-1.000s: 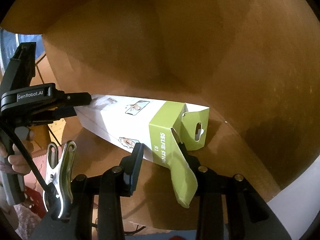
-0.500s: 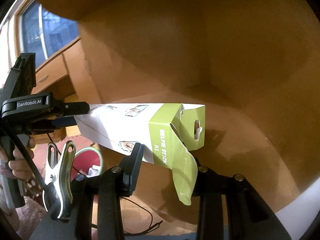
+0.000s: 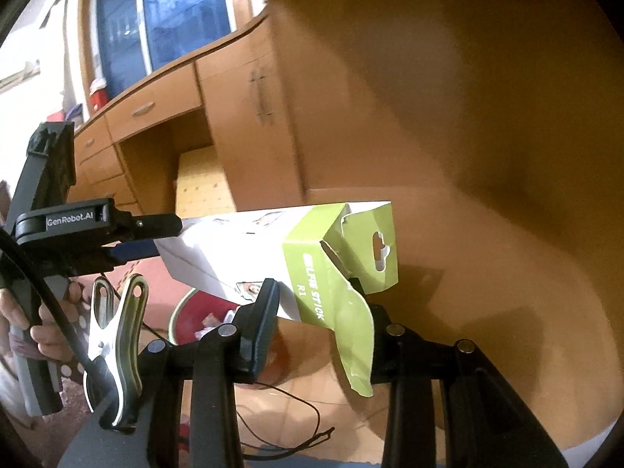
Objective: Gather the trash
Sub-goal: 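Carry the box over the red bucket with both tools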
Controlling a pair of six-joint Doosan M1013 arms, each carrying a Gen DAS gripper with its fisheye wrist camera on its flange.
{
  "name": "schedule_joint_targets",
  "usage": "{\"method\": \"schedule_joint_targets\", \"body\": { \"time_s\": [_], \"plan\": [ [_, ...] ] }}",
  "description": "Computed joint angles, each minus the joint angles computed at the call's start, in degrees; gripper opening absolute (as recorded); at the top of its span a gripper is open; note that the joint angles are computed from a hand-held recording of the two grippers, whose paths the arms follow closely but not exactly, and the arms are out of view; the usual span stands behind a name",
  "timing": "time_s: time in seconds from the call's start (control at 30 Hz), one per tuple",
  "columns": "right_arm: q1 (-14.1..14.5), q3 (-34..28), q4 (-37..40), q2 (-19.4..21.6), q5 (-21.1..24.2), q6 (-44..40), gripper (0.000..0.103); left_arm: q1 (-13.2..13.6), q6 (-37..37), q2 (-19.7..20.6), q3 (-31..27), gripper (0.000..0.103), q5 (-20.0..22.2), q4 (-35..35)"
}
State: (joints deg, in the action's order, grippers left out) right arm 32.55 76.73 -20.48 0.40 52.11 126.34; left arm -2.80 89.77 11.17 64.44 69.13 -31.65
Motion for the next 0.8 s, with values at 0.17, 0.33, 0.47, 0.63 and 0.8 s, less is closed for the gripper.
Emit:
{"method": "schedule_joint_targets", "body": {
  "time_s": [0.17, 0.33, 0.47, 0.63, 0.8],
  "plan": [
    [0.53, -4.21, 2.72, 4.4, 0.9, -3.35, 0.036, 3.5, -0.73, 0.82, 0.61, 0.061, 0.64, -0.09],
    [0.96, -7.88, 5.47, 8.85, 1.13, -5.16, 0.036, 6.09, -1.26, 2.83, 0.27, 0.061, 2.25, -0.42],
    [1.02, -10.37, 8.35, 12.26, 0.79, -6.04, 0.036, 7.67, -2.34, 4.85, -0.65, 0.058, 4.05, 0.0],
    [1.0, -13.78, 9.78, 16.45, 1.18, -7.71, 0.036, 8.04, -3.46, 7.24, -2.07, 0.057, 4.82, 2.27],
    [0.63, -15.77, 9.76, 19.21, 1.28, -7.57, 0.036, 8.09, -6.74, 9.85, -3.86, 0.057, 6.1, 4.02]
  ]
}}
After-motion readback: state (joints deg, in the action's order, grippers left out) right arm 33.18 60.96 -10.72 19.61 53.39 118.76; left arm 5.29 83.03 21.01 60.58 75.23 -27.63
